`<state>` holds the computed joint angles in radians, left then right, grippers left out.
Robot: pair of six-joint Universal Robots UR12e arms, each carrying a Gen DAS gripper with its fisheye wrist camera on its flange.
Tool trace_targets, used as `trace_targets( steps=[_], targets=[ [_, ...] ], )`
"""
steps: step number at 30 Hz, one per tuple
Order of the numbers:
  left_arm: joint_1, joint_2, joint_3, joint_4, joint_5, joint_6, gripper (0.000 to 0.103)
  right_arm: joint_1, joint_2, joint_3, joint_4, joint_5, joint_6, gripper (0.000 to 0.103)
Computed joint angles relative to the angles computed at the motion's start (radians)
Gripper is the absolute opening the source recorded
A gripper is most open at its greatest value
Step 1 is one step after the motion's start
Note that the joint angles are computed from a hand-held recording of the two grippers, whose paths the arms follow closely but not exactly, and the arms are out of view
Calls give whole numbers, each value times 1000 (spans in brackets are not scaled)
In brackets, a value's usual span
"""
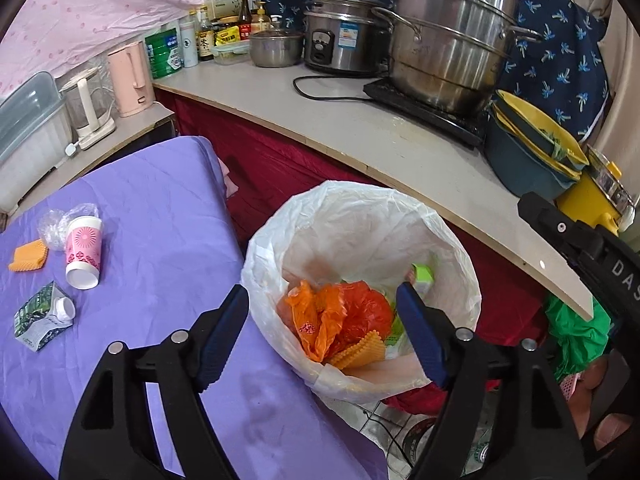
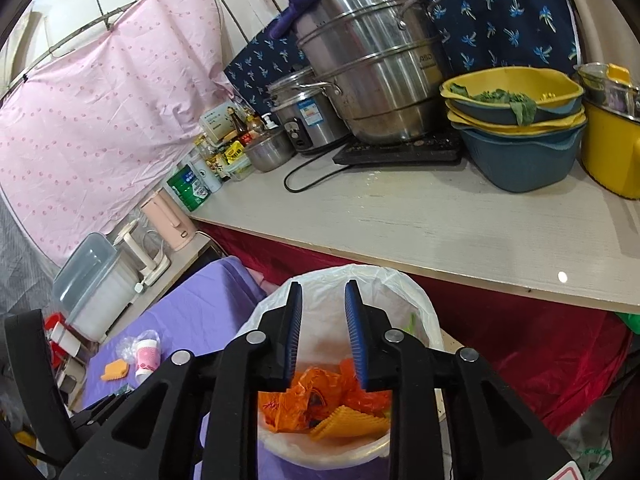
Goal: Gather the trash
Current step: 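Open the right tool over the bin while the left tool releases the snack bag, then move both tools back over the table toward the remaining trash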
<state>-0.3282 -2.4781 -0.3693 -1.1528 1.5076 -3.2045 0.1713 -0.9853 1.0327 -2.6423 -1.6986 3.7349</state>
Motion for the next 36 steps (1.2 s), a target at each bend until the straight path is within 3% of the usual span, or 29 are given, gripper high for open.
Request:
trace_targets(
  steps=[4, 19, 27, 36],
  targets=[
    [7, 29, -44, 43, 20, -10, 73, 10, 1, -13, -8, 3, -10, 33],
    [84, 194, -336, 193, 127, -128, 79, 74, 64, -122, 54, 60, -75, 42],
    [146, 271, -471, 222, 169, -209, 83, 119, 137, -230, 134, 118, -108, 44],
    [219, 328, -581, 230, 208, -282, 83, 169, 277, -456, 286, 179, -148, 48]
  ],
)
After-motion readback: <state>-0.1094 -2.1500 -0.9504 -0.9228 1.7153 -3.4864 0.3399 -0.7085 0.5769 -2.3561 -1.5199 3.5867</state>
